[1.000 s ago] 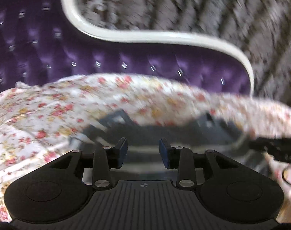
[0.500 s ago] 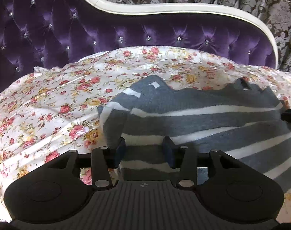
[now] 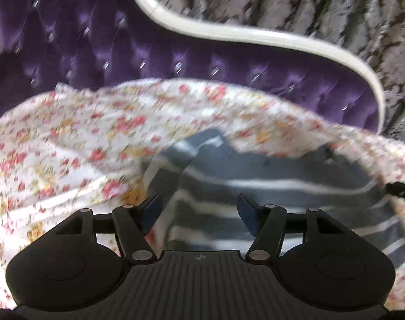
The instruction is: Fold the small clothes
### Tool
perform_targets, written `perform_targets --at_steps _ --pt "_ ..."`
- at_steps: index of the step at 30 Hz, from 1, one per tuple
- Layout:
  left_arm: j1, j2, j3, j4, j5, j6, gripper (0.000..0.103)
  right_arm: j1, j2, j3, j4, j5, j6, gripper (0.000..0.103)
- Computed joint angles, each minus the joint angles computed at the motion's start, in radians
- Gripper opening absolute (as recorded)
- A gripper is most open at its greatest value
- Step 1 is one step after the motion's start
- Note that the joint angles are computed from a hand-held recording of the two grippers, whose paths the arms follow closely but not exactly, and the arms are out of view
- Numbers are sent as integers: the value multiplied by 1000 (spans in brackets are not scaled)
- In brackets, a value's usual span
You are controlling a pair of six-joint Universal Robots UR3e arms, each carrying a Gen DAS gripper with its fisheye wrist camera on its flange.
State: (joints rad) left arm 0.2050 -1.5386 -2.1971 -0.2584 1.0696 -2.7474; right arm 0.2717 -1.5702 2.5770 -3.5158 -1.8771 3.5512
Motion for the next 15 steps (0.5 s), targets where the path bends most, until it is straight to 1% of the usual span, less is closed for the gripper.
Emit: perform_targets --at_steps 1,3,6,10,12,14,15 --pt "-19 16 8 -11 3 2 61 -8 -7 5 0 16 3 70" --pt "-76 23 29 -20 26 14 61 -16 -18 7 20 32 5 70" --pt "-177 -17 80 -49 74 28 61 -27 -47 21 41 49 19 70" --pt "-308 -164 170 -2 175 -36 61 -60 -98 53 50 87 36 71" --pt "-356 -237 229 -7 225 -65 61 -62 -108 57 52 94 38 71" --pt "-391 -306 283 -1 280 -77 64 -63 -113 54 63 103 37 71" --pt "-395 -325 295 16 285 -81 68 -65 -115 53 66 109 36 71"
